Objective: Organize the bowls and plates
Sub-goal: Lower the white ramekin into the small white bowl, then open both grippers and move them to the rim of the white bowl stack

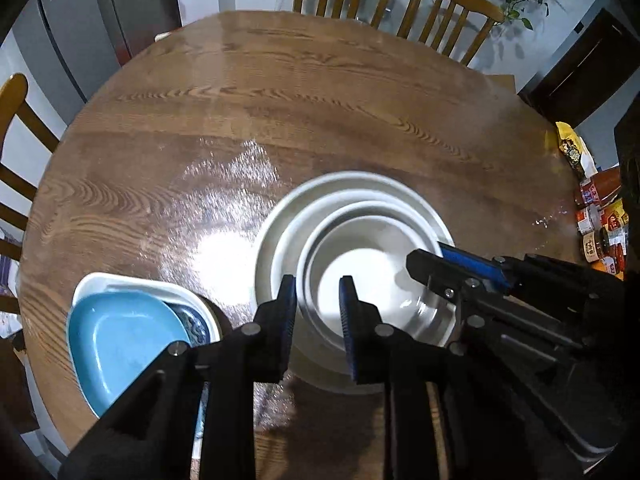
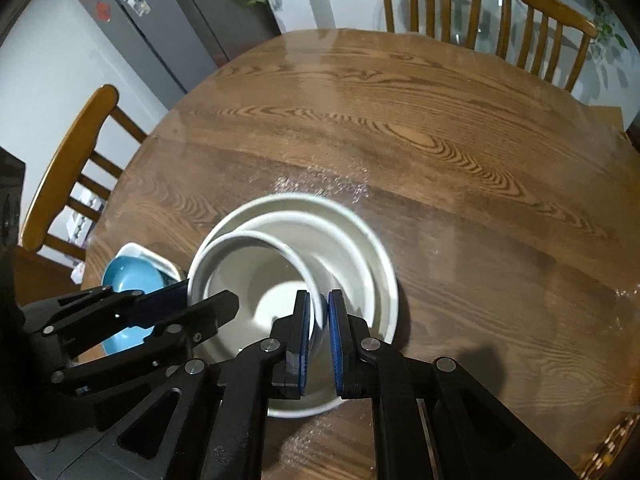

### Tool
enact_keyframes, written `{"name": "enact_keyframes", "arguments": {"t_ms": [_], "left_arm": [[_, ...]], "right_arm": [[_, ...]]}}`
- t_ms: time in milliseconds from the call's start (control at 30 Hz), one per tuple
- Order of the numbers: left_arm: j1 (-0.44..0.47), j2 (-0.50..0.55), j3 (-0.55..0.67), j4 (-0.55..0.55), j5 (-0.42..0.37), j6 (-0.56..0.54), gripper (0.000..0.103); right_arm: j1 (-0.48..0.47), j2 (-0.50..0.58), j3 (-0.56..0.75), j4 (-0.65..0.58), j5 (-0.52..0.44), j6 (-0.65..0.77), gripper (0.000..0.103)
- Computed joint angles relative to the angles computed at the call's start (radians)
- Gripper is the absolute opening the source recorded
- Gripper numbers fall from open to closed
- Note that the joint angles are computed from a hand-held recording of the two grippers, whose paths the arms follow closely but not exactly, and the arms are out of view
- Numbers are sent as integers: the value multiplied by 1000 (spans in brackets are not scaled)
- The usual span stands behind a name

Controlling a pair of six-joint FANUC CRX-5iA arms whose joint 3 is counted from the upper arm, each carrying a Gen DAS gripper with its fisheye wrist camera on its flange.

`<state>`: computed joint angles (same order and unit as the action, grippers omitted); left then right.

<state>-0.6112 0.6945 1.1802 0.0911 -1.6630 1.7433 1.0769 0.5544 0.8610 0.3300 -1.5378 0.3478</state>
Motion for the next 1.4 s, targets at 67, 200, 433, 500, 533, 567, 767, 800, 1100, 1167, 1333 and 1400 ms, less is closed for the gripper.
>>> {"name": "enact_keyframes", "arguments": {"t_ms": [67,200,433,500,533,567,767,800,1100,1167,1333,1400], "left_arm": [[4,0,4,8,6,-3,21],[6,5,36,1,12,-12,28],[27,-153,-172,-25,160,-14,79],[33,-195,-231,-39,188,-14,80],[37,-208,-250,-43,192,-12,80],[46,-223,-279,-39,201,-9,80],[75,-226,-326,-50,181,13,78],[72,-221,-318,-69,171,11,78],[64,-115,-170,-87,67,-19,65],[66,-101,-156,-76,56,-27,63],[62,-59,-88,-81,13,-43,60],[59,-50,-76,-84,6,-54,60]], "right_arm": [[0,19,33,7,-30,10,11],[9,22,48,37,-42,16,11],[51,-36,-20,131,-31,-33,26],[68,-72,-76,167,-24,-75,41],[72,-87,-99,177,-21,-90,48],[78,-106,-128,187,-16,-111,50],[89,-197,-275,175,49,-212,53],[89,-205,-292,166,56,-222,53],[50,-263,-413,83,186,-272,52],[43,-271,-430,68,207,-273,52],[31,-279,-447,45,234,-268,48],[24,-276,-443,30,236,-259,44]]}}
